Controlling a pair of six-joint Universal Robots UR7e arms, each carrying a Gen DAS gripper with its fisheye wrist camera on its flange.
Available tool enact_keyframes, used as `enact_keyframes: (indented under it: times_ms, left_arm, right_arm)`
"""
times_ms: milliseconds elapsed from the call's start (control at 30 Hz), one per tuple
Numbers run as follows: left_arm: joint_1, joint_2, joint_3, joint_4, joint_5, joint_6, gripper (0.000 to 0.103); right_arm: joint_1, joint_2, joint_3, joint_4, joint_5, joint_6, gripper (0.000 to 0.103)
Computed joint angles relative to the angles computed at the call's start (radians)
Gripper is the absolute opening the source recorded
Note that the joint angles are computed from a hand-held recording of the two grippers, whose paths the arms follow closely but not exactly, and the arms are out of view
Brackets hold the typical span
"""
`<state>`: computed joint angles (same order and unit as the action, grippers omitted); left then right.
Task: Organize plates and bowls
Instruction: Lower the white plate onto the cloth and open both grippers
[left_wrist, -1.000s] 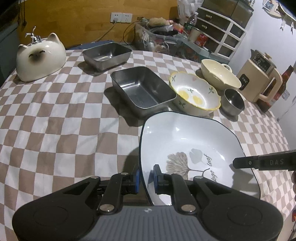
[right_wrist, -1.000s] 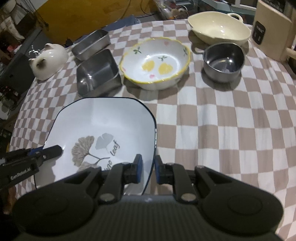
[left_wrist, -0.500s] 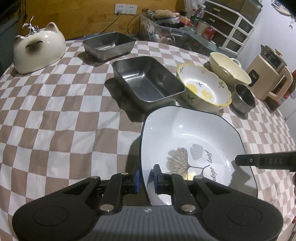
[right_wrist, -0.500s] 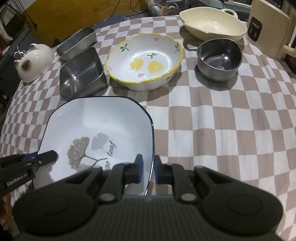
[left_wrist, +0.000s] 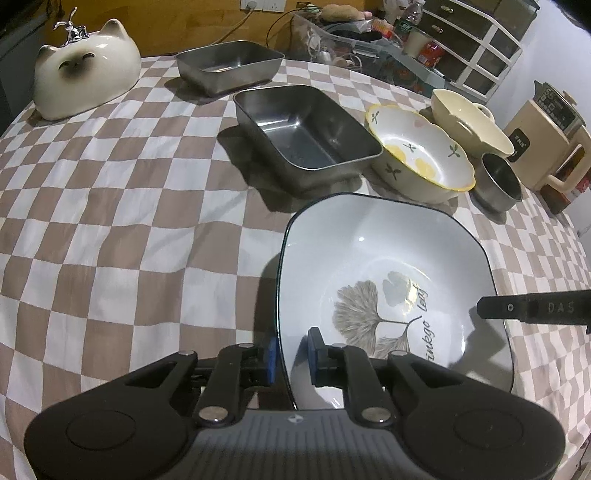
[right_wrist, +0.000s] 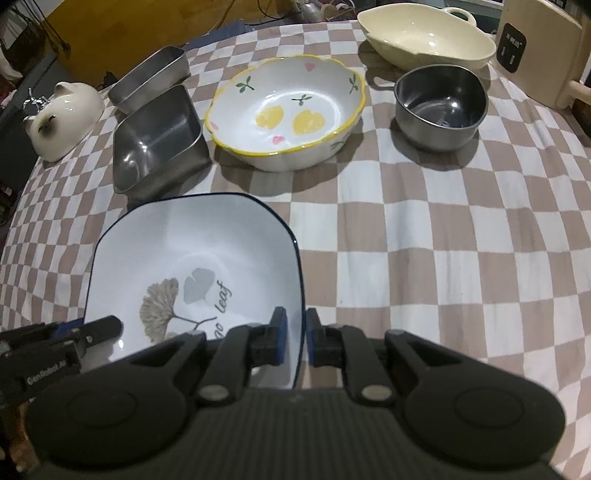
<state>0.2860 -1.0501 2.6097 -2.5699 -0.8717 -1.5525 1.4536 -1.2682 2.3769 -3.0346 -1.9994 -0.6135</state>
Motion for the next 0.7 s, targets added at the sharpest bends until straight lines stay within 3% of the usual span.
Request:
enact_keyframes:
  times_ms: [700]
  left_arm:
    - [-0.002,-0.014,0.005,-0.002,-0.018,0.034,0.020]
  right_arm:
    - [-0.048,-0.039,0.070,-0.074,0.061,-0.057,0.013]
